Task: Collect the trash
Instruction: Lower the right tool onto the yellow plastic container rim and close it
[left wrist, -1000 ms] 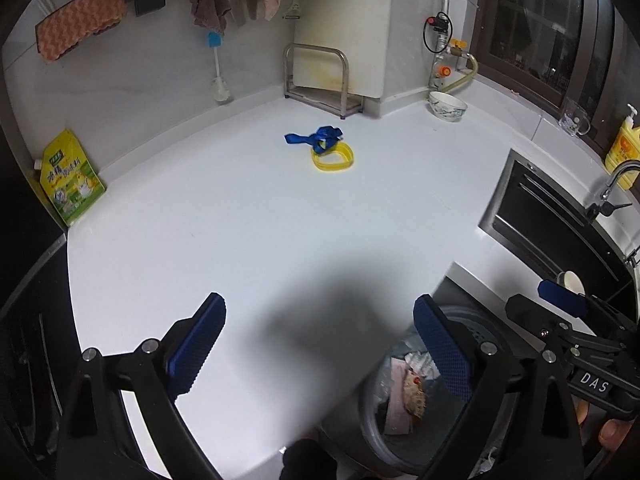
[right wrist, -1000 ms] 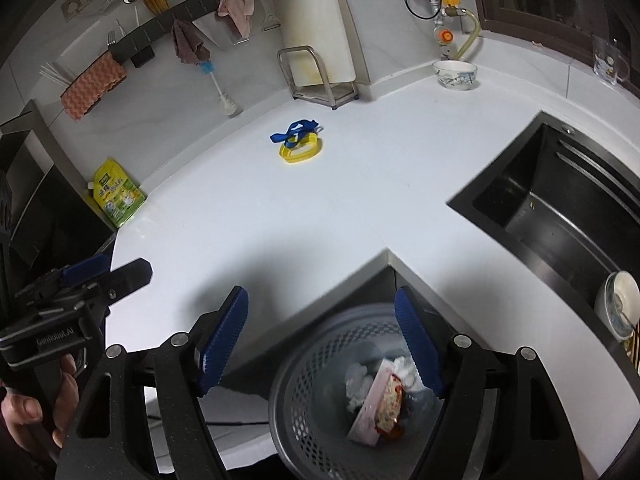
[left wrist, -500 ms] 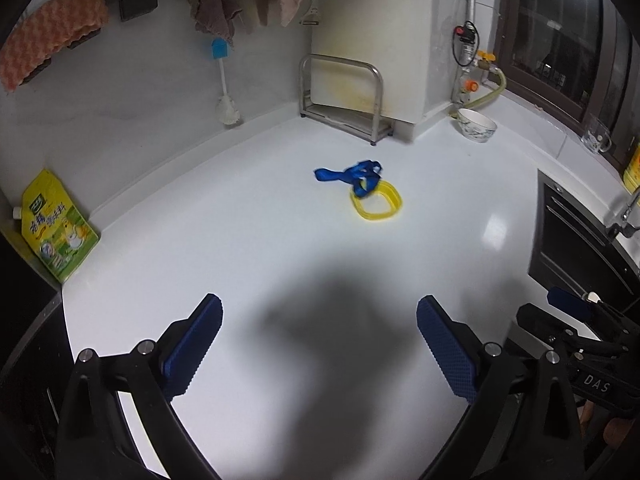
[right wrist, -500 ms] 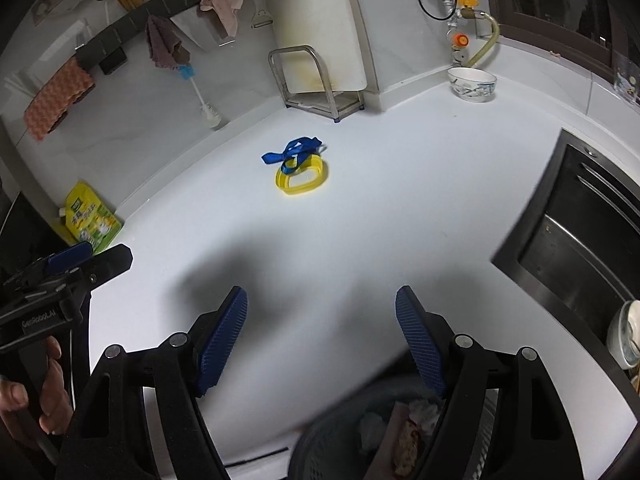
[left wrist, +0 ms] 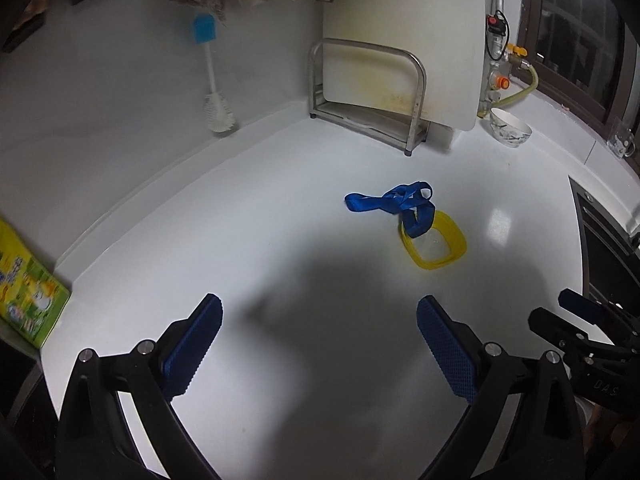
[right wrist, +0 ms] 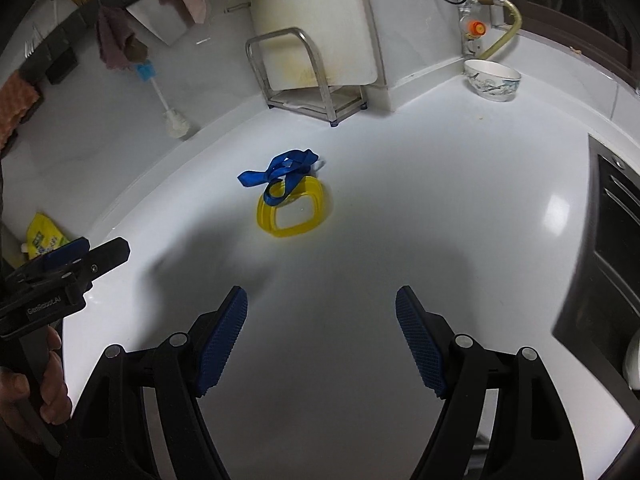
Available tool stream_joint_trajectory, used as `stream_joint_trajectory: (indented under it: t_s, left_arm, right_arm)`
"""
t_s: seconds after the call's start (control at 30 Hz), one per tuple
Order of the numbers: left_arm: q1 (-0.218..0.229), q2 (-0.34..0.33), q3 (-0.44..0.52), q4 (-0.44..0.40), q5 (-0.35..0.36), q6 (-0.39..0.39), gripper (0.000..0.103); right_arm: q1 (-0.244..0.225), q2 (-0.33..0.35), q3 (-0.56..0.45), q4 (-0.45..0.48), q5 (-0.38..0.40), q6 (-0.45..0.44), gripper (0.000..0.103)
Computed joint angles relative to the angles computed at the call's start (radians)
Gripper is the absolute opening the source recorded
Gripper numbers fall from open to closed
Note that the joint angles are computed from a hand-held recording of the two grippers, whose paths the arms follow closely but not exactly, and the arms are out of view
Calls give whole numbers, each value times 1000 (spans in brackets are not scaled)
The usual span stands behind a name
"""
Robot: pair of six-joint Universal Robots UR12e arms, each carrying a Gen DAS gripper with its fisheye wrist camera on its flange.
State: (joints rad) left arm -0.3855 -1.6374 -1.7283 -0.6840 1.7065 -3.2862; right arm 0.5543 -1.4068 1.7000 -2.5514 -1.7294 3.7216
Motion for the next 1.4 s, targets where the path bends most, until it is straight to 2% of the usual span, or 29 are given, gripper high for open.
stream_joint_trajectory:
  t_s: [0.17,0.43,0.6,1.03,1.4]
  left_arm:
    - [12,-38,20,17,-25,45,96]
    - [38,-76,28,49,-64,60,96]
    - [55,-87,26,73,-64,71,96]
    - [88,-85,10,81,-76,33,96]
    - [86,-79,4,86,-76,21,96]
  right_arm:
    - [-7,40,-34,10,3,3,73]
    - [-14,93,-83,35,14,-9,73]
    - [-18,127,-111,41,22,-9,73]
    - [-15,202,-188,48,20,-62,75]
    - [-10,238,-243,94,-34,-119,75]
